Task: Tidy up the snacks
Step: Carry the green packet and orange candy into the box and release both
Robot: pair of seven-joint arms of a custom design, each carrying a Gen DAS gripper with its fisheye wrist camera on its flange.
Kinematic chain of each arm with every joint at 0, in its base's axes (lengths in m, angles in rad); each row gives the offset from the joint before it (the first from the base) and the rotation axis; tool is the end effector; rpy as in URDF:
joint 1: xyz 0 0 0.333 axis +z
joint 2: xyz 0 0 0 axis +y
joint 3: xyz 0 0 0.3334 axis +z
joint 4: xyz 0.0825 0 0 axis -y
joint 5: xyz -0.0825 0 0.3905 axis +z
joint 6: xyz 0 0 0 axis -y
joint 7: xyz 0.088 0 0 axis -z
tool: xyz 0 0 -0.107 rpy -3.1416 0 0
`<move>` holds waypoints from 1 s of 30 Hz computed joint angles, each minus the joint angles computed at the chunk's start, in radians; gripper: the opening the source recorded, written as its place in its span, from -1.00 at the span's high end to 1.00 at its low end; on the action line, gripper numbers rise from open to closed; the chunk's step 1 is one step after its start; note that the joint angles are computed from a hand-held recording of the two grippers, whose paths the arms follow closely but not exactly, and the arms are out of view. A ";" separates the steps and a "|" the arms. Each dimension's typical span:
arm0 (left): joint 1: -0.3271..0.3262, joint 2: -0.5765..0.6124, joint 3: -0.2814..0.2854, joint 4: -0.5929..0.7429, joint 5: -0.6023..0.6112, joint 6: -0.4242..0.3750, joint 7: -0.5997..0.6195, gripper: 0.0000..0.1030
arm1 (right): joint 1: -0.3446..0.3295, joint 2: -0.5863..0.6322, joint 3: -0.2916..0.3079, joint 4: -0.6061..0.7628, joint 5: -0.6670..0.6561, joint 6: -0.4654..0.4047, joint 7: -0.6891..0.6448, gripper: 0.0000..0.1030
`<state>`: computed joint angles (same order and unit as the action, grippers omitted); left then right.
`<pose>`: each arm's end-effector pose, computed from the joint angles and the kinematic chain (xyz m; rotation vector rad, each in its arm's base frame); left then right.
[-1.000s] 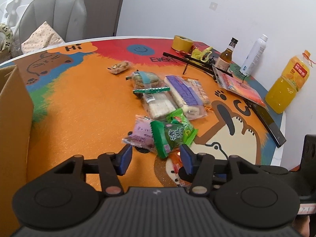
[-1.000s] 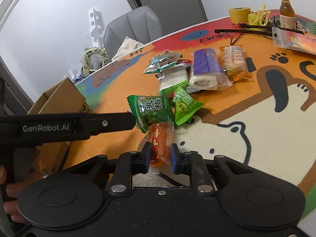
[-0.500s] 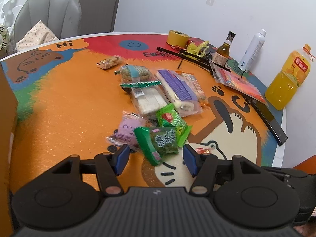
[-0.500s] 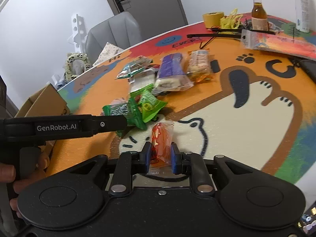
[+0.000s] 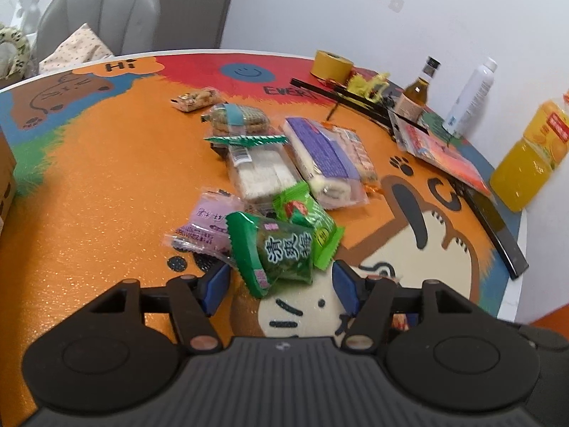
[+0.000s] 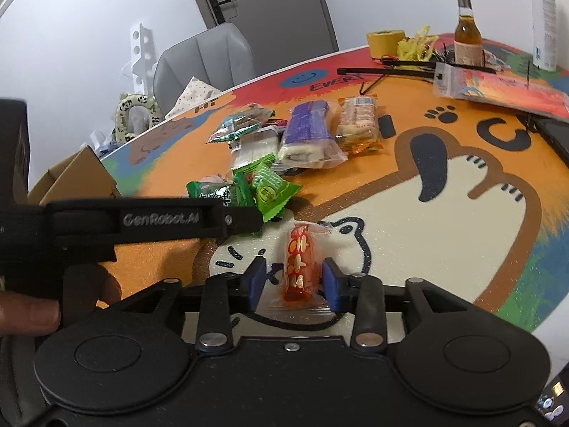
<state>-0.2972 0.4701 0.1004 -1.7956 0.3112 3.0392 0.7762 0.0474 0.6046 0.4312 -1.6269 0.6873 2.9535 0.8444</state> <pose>0.6919 -0.1723 0.3886 -2.0639 1.5679 -0.9233 0.7022 0.2466 0.3731 -1.8970 1.2513 -0.2213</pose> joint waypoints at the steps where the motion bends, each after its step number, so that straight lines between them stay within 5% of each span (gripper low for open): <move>1: -0.010 0.002 0.013 0.004 0.001 -0.004 -0.016 -0.20 | 0.008 0.002 -0.006 0.002 -0.006 0.007 0.004 0.23; 6: -0.076 0.016 0.097 0.015 0.044 0.002 -0.111 0.00 | 0.040 0.003 -0.034 -0.008 -0.057 0.058 0.049 0.46; 12: -0.046 0.003 0.064 -0.008 0.047 0.022 -0.112 0.32 | 0.051 -0.001 -0.052 -0.018 -0.152 0.074 0.135 0.66; 19: -0.002 -0.060 0.010 -0.079 0.030 0.031 -0.042 0.34 | 0.006 -0.011 0.007 -0.049 -0.163 0.086 0.173 0.67; 30: -0.004 -0.183 0.038 -0.185 0.119 0.032 -0.063 0.34 | -0.039 -0.017 0.093 -0.049 -0.165 0.110 0.150 0.67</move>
